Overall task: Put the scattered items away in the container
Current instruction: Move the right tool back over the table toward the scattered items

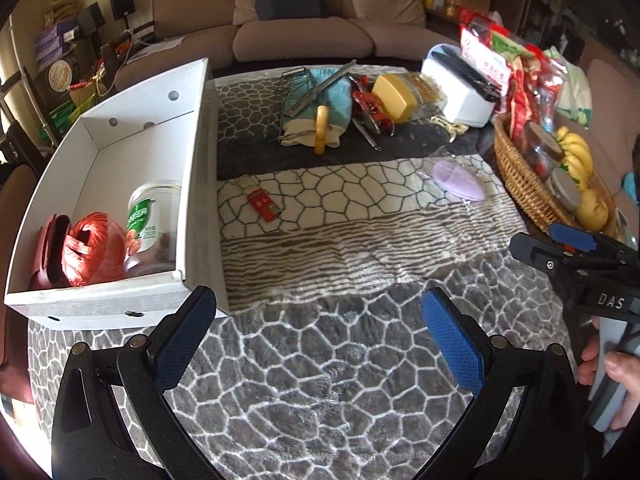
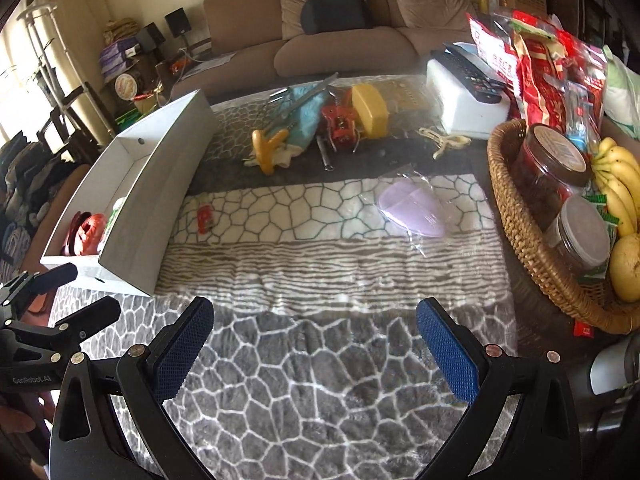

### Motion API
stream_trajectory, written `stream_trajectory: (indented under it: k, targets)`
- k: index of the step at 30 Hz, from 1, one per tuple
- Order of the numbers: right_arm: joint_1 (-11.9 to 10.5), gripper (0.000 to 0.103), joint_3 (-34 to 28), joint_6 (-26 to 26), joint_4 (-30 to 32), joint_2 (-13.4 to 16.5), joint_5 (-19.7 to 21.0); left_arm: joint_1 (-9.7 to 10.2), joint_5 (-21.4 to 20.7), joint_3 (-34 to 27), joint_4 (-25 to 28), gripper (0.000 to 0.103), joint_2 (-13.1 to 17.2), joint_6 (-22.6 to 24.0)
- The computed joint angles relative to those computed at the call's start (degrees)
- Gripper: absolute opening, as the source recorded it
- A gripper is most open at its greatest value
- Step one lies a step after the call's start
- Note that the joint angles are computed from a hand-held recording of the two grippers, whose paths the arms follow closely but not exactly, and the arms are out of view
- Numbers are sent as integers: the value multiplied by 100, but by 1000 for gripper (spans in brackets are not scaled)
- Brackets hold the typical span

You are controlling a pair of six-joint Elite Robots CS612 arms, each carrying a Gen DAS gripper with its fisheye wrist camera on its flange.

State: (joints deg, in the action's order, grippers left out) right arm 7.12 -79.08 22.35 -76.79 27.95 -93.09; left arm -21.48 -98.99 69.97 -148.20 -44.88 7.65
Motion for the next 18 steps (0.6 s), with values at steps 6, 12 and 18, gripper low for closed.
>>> stream_trajectory:
  k: [6, 12, 18]
  targets:
    - [-273, 103, -235, 441, 5, 246, 175, -76, -322, -94, -243, 103, 209, 119]
    - [-372, 103, 61, 311, -416, 223, 354, -111, -511, -493, -115, 103, 534, -3]
    - [-471, 103, 741, -30, -823, -54, 444, -115, -552, -970, 65, 103, 877, -152]
